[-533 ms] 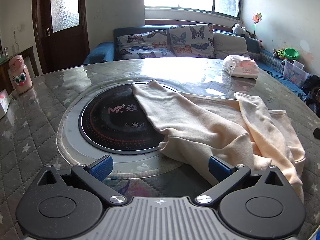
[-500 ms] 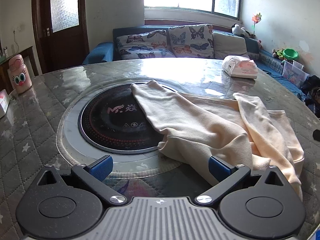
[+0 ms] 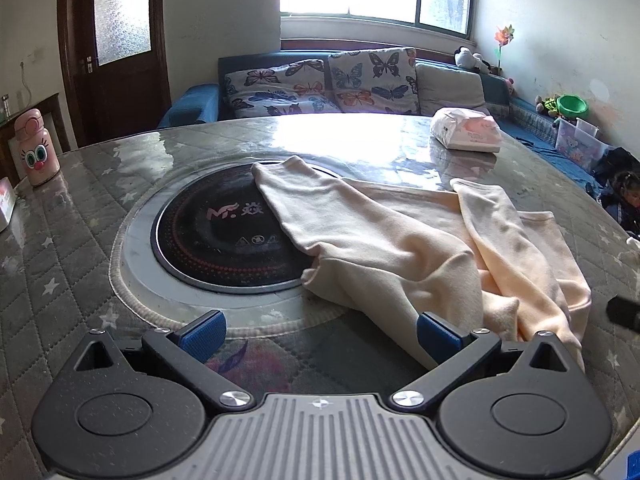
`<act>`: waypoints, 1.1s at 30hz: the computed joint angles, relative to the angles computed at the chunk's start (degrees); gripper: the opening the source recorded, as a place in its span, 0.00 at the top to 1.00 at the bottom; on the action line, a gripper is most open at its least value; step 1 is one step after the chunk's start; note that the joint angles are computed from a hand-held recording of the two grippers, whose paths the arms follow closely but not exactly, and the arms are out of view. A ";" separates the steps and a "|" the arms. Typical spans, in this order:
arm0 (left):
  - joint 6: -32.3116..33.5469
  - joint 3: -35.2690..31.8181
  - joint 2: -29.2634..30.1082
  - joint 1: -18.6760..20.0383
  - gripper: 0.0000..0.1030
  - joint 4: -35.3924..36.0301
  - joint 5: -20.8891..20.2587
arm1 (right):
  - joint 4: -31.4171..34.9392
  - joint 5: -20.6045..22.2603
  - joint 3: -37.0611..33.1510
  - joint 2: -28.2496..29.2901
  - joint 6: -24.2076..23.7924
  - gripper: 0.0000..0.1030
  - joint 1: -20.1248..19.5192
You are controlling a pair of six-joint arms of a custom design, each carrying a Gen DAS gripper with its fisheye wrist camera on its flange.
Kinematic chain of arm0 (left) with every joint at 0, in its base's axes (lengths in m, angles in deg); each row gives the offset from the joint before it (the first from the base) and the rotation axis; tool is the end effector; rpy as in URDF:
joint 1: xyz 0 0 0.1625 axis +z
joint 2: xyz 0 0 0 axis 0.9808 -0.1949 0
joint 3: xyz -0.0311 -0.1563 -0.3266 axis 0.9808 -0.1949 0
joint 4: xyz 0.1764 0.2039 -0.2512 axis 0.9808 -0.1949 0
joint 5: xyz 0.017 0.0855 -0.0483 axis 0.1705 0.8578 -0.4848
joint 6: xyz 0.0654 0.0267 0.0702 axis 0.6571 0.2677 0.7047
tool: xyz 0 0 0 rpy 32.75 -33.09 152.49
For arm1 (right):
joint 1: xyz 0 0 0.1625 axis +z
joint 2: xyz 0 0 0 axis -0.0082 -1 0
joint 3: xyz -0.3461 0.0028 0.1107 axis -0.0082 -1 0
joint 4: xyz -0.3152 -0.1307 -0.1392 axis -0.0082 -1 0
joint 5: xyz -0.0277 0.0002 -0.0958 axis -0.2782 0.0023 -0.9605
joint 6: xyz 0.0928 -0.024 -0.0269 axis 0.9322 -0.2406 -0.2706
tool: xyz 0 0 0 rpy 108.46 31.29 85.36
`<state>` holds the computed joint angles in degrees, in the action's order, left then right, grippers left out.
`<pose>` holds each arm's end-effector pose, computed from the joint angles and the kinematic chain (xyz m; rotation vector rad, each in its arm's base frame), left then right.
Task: Fold clothes
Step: 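Move both grippers over the cream sweatshirt toward its hem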
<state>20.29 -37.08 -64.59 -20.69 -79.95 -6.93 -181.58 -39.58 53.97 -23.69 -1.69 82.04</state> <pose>-0.2616 -0.7641 -0.0364 1.0369 2.3615 -0.7510 0.0032 -0.5894 0.2022 0.0170 -1.9840 1.3244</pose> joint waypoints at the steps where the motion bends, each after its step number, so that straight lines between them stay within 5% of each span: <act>1: -0.09 0.72 -0.38 -0.05 0.00 -0.17 -0.13 | -0.15 -0.10 0.16 0.08 -0.06 0.00 0.14; 14: -0.83 7.21 -3.58 -0.83 0.00 -1.08 0.16 | 1.69 -3.35 0.49 0.38 1.82 0.00 1.74; 19: -1.35 7.56 -3.87 -0.95 0.00 -0.65 0.93 | 2.19 -3.13 1.40 -0.26 6.01 0.00 1.51; 33: -2.90 4.82 -2.59 -0.73 0.00 2.69 1.32 | 5.41 -3.62 -0.52 0.43 6.19 0.00 1.54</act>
